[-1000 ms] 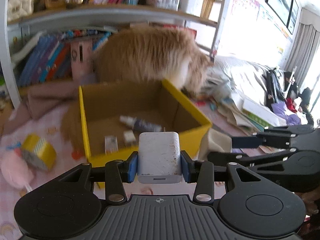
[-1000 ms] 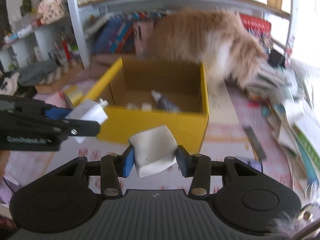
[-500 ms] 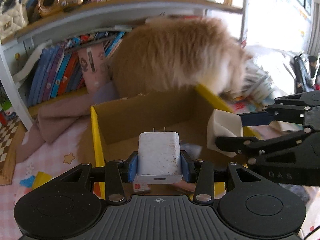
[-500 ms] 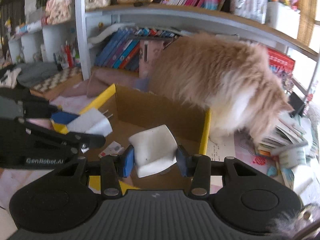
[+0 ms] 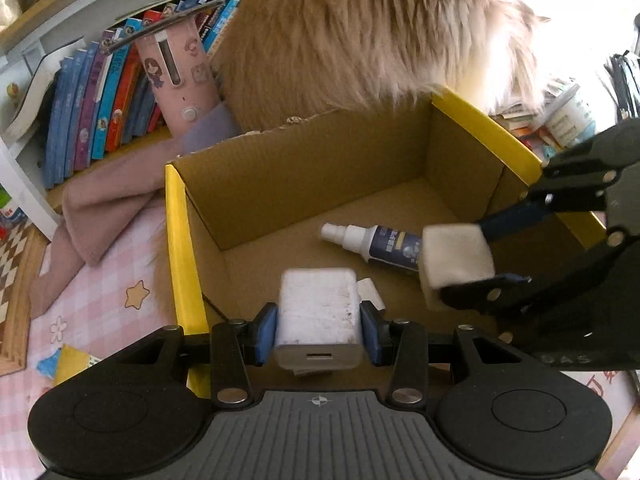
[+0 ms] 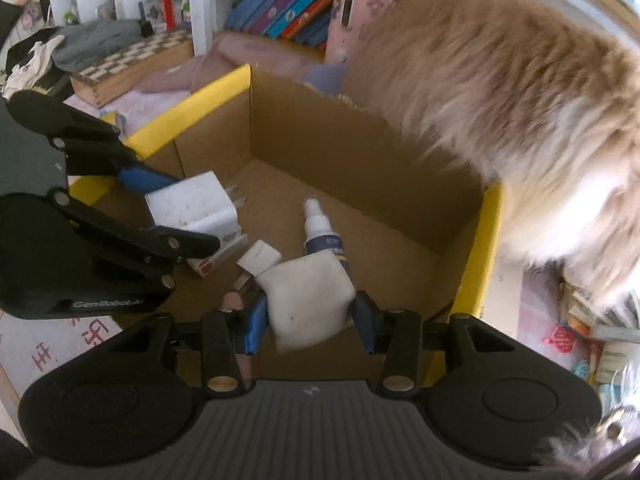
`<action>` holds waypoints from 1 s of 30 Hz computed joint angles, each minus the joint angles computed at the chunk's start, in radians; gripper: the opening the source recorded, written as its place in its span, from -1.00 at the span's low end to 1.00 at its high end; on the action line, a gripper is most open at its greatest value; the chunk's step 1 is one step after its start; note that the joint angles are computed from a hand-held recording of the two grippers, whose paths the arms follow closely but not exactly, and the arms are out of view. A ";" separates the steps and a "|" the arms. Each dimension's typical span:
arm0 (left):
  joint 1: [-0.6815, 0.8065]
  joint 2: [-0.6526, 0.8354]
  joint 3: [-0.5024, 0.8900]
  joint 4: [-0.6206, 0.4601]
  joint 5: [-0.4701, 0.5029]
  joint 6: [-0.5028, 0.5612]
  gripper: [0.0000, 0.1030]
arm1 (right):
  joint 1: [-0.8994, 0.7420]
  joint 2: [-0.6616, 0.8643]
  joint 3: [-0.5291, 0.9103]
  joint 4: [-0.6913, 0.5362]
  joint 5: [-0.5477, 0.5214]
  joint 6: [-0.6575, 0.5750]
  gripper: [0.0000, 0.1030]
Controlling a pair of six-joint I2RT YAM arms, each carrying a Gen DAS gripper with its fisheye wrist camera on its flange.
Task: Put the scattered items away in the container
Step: 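Open left tool over box while right tool releases white cube inside, then move both tools back toward the pink plush and yellow tape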
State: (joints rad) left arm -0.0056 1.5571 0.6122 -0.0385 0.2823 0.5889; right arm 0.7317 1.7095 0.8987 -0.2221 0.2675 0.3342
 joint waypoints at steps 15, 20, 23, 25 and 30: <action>0.170 -0.472 -0.265 0.087 0.130 -0.039 0.67 | 0.010 -0.100 -0.050 0.018 -0.032 0.095 0.12; 0.396 -0.688 -0.249 -0.109 0.351 -0.035 0.69 | 0.071 -0.165 -0.041 -0.015 0.080 0.154 0.12; 0.534 -0.739 -0.209 -0.212 0.485 -0.007 0.70 | 0.133 -0.196 -0.034 -0.032 0.166 0.174 0.16; 0.637 -0.755 -0.176 -0.301 0.577 0.060 0.70 | 0.173 -0.204 -0.023 -0.047 0.216 0.201 0.17; 0.853 -0.704 -0.091 -0.531 0.729 0.332 0.71 | 0.269 -0.182 0.021 -0.095 0.304 0.298 0.18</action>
State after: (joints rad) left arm 0.8476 0.8528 0.5209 -0.5696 1.0114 0.9209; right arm 1.0003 1.5274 0.9195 -0.3172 0.5720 0.6321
